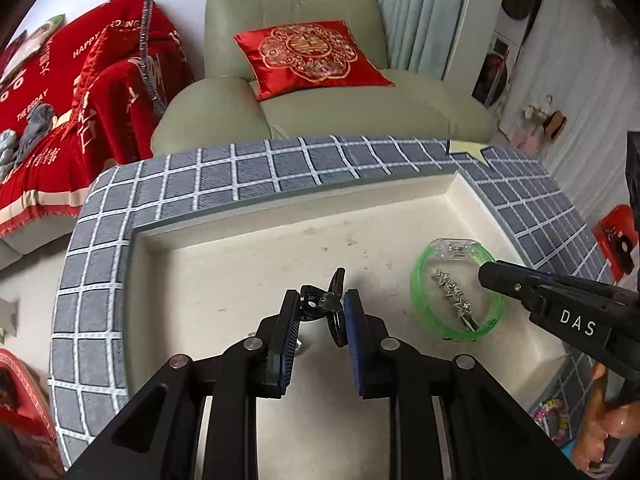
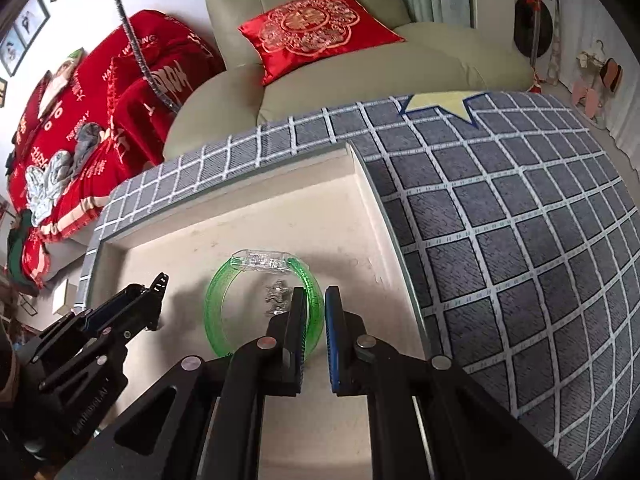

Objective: Organize jewelry
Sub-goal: 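Carry the claw clip into the tray and open the left tool while the right tool releases the bangle there, then withdraw both tools and move the left tool over the beige hair clip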

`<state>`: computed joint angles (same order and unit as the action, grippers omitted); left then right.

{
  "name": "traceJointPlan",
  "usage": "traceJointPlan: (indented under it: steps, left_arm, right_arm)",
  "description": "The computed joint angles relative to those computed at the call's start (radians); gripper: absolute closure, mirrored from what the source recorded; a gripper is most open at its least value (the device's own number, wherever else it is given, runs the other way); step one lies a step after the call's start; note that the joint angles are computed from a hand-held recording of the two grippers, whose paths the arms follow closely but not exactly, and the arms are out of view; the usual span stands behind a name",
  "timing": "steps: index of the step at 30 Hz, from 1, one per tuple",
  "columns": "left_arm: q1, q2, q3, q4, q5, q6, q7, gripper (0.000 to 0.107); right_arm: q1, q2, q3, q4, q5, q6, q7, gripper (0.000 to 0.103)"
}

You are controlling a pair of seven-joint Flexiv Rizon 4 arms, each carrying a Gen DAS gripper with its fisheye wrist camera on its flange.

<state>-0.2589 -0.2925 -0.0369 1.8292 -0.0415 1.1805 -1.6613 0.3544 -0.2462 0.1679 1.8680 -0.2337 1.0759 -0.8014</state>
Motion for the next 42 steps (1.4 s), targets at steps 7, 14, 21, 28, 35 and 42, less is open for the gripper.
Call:
traceJointPlan:
  steps: [7, 14, 21, 28, 35, 42]
  left_arm:
    - [-0.026, -0.031, 0.021, -0.049, 0.059, -0.051, -0.035, 0.068]
    - [-0.043, -0.040, 0.033, -0.073, 0.118, -0.072, -0.072, 0.067]
    - [-0.044, -0.039, 0.037, -0.078, 0.140, -0.077, -0.090, 0.067]
    - [-0.052, -0.041, 0.047, -0.089, 0.175, -0.086, -0.122, 0.067]
    - [-0.057, -0.024, 0.058, -0.084, 0.207, -0.051, -0.167, 0.013]
    - [-0.043, 0.031, 0.052, -0.038, 0.210, -0.040, -0.168, 0.013]
  right_arm:
    - [-0.001, -0.005, -0.001, -0.003, -0.001, -0.010, -0.008, 0.093]
    - [-0.012, -0.003, 0.014, -0.008, 0.050, -0.013, -0.040, 0.067]
    - [-0.021, 0.062, 0.028, 0.049, 0.098, 0.085, -0.031, 0.049]
    - [-0.024, 0.177, 0.047, 0.160, 0.127, 0.157, -0.011, 0.047]
    - [-0.029, 0.270, 0.058, 0.253, 0.160, 0.181, 0.018, 0.046]
    - [-0.025, 0.329, 0.062, 0.311, 0.184, 0.176, 0.023, 0.027]
